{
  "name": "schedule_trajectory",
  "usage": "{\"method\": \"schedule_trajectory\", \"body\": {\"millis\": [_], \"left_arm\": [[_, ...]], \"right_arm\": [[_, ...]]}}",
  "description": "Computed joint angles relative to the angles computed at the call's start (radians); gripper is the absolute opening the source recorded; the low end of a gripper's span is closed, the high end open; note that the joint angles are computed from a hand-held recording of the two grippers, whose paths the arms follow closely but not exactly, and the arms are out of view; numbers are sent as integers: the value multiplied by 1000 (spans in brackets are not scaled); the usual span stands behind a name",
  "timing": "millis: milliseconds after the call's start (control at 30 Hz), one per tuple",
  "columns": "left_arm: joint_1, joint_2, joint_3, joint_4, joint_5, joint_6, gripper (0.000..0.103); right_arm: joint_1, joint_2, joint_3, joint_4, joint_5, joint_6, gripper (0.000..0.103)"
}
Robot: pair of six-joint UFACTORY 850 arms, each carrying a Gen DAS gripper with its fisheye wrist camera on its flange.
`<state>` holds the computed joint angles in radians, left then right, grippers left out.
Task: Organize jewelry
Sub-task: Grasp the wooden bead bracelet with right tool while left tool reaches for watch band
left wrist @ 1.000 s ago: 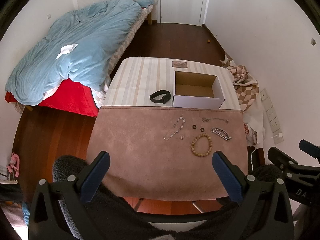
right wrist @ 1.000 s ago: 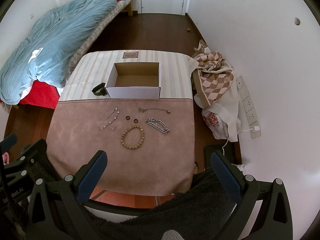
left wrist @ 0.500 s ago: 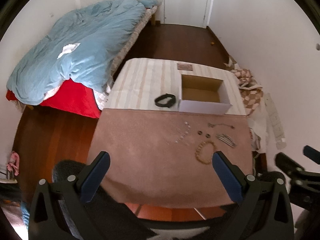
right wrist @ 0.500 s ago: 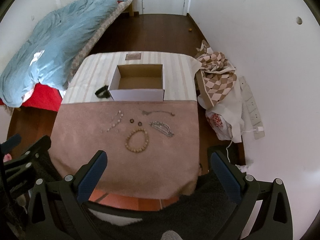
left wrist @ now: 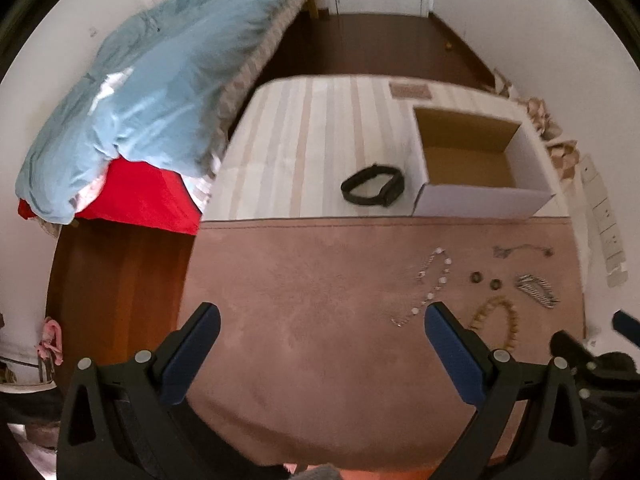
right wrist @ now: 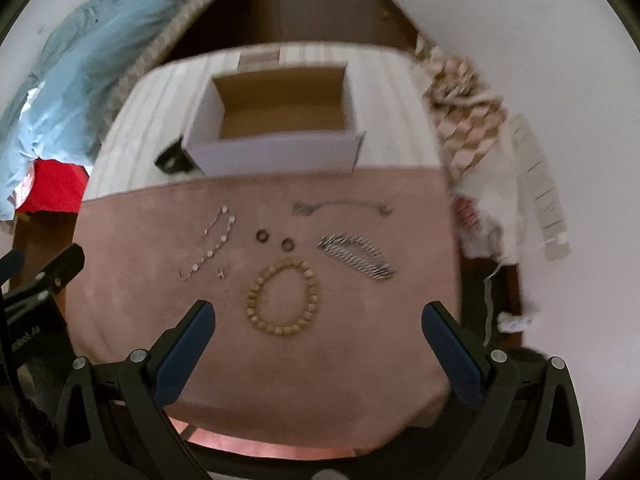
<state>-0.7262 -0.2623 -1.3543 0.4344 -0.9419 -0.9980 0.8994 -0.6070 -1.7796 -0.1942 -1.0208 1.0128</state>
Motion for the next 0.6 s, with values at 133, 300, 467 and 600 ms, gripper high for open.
{"method": "schedule_trajectory", "body": {"millis": [133,300,467,600], "left_arm": [[36,-46,1,-41,26,53,103],[72,-101,-12,-75,42,106,103],[98,-147,-36,-114,54,154,103],[110,-165,-54,-128,67,179,103]], "right_arm": [[-18,-52,1,66,34,-21,86],[-45,-104,15,156,75,-60,60],[-44,-143,-11,134,63,-73,52],[-38,-148,-15,118,72,-74,36]]}}
